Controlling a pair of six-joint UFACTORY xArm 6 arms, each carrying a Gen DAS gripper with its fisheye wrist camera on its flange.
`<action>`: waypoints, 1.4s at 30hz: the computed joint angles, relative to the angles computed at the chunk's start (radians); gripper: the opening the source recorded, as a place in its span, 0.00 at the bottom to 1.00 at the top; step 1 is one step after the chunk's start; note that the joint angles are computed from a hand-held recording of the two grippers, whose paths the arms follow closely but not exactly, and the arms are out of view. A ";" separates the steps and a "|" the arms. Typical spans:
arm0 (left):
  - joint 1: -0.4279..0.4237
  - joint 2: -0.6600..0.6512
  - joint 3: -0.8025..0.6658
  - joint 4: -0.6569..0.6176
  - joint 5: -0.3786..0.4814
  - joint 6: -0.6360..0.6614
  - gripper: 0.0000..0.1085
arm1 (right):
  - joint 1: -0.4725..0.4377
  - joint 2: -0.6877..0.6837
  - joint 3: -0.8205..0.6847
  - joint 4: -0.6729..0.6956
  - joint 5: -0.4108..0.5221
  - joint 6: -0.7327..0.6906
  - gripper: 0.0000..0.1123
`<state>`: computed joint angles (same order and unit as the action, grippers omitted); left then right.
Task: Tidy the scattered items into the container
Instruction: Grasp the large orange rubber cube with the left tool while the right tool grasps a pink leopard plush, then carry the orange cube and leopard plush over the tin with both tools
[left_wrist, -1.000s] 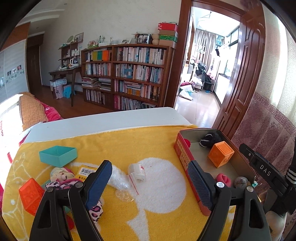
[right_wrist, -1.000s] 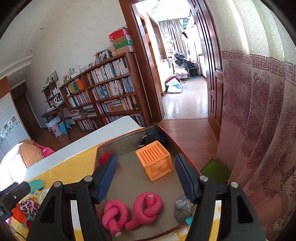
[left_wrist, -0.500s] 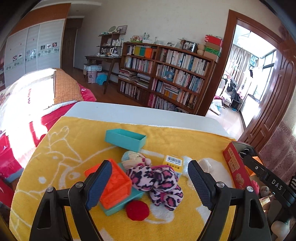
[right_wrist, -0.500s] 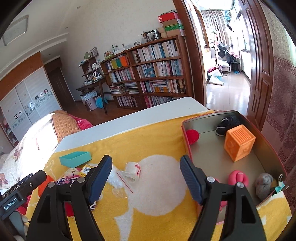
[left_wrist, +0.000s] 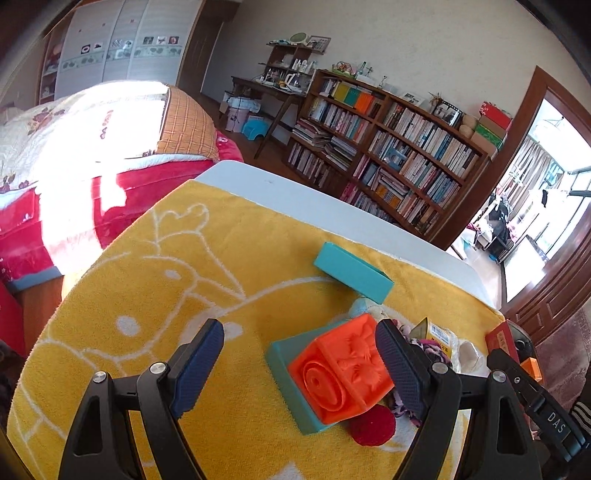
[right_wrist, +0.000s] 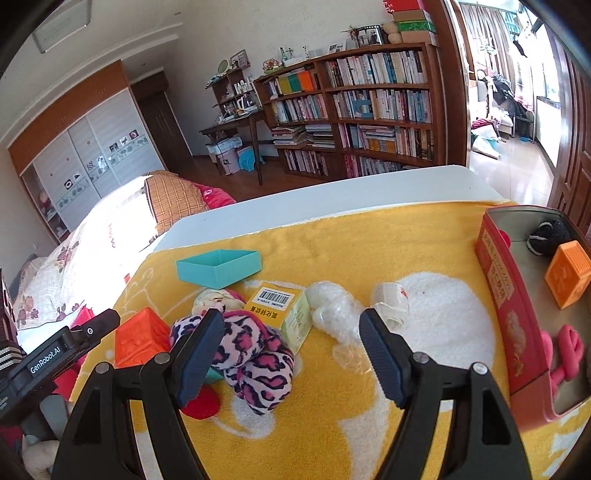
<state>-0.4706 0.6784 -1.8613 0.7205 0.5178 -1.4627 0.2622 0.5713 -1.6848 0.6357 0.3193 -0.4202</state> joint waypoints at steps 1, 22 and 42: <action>0.002 -0.001 0.004 0.000 -0.003 -0.005 0.79 | 0.006 0.008 -0.011 0.004 0.009 -0.009 0.70; 0.016 0.022 0.011 -0.058 -0.049 -0.003 0.79 | 0.054 0.155 -0.155 -0.154 0.111 -0.012 0.44; -0.071 0.239 -0.339 -0.037 0.120 0.203 0.79 | -0.015 0.001 0.062 -0.062 0.019 0.014 0.29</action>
<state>-0.5412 0.9169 -2.1998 0.6835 0.6377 -1.2601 0.2471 0.5721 -1.6225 0.5733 0.3379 -0.4063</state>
